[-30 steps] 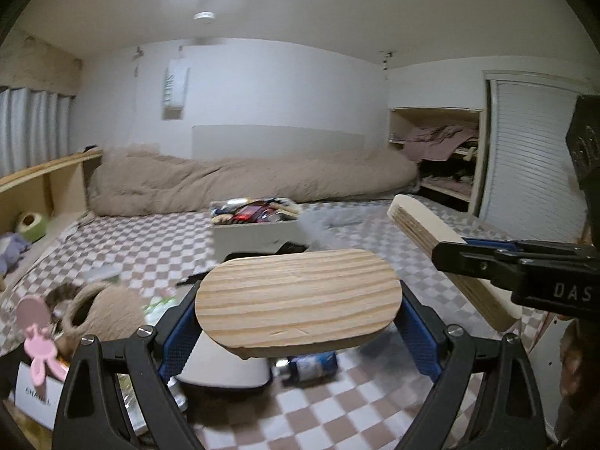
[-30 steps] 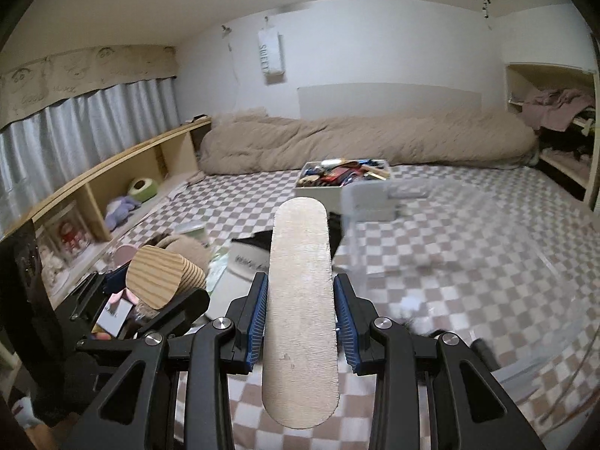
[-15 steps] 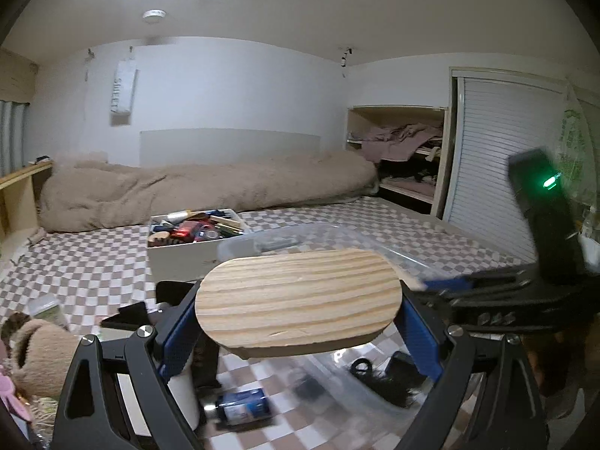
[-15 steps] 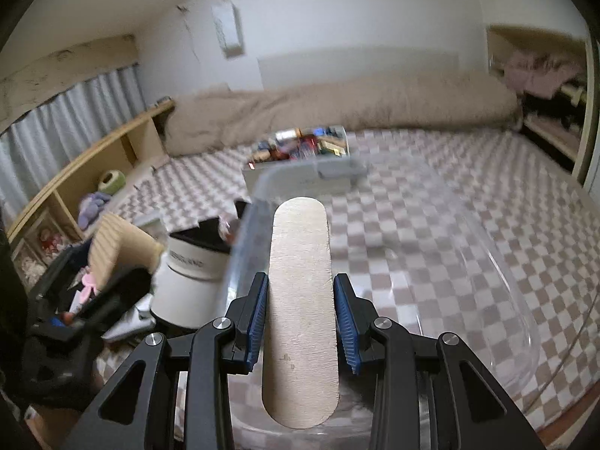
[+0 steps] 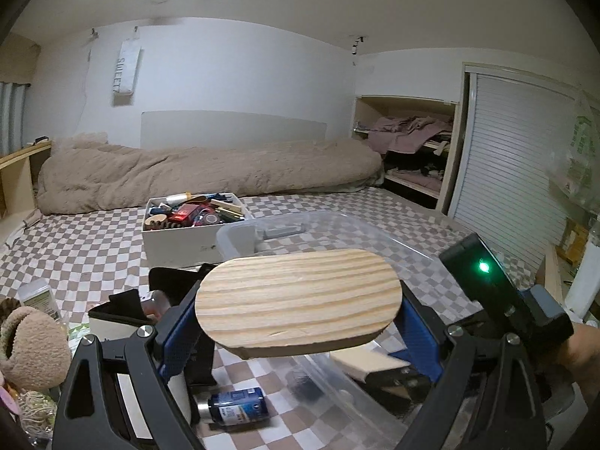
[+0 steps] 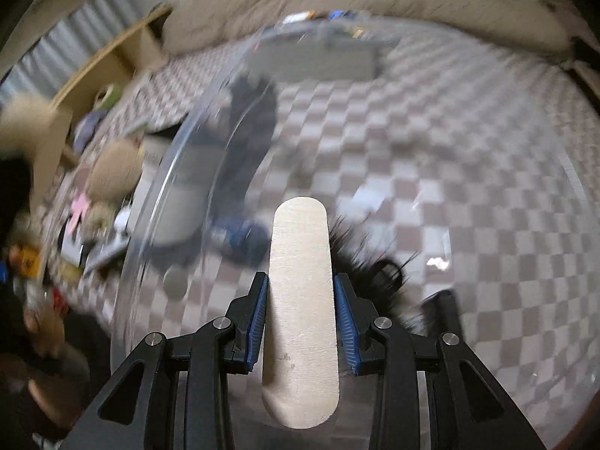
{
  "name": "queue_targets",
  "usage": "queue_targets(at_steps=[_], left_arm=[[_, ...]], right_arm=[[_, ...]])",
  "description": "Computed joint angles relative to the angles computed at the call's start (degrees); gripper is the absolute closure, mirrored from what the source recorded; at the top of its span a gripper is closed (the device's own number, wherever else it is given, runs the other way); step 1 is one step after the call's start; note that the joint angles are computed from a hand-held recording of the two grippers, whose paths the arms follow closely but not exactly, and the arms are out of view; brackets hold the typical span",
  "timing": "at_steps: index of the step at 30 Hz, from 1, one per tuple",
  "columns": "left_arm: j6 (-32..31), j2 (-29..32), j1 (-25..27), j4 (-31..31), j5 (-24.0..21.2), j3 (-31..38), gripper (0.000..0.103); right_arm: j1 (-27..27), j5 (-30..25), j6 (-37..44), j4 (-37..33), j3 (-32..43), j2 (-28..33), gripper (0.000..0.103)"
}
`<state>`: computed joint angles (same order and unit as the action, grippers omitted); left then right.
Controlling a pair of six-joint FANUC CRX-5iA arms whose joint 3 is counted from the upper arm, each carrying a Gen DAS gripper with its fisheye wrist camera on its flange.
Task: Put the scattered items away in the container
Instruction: 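Carry the wooden pad and stick with both tools over the clear bin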
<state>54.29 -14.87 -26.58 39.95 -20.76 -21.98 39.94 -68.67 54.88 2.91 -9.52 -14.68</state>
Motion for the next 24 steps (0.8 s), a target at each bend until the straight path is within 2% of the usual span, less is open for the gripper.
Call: queue_targets(at_steps=[3,5,6,11,15,19,24], left_arm=[[0.9,0.36,0.42,-0.54,-0.82,0.47,0.009],[0.67,0.56,0.42,-0.18,-1.32,0.62,0.009],[0.43,0.59,0.36,-0.08,-1.4,0.59,0.009],[1.39,1.4,-0.24,-2.53,-2.35,1.93,0.009],[-0.66,2.79,-0.88,-1.48,-4.23,3.23,0.009],[-8.45,5.4,-1.47,2.39,-9.07,5.43,0.009],[-8.2,8.71,-1.91,-2.77,-15.75,10.7,0.009]], right_arm=[[0.78,-2.29,-0.29,0.43,0.95,0.64,0.064],[1.68,-3.47,-1.36,2.05,1.0,0.97,0.035],[2.53,-3.8,-1.82,3.6,0.58,0.87,0.032],[4.9,-3.8,-4.85,9.33,-1.96,-0.96,0.031],[5.24,-3.5,-8.34,13.46,-4.25,-2.79,0.031],[6.51,-3.13,-12.98,19.42,-7.67,-6.25,0.031],[8.9,-2.71,-20.26,27.07,-11.33,-11.34,0.031]])
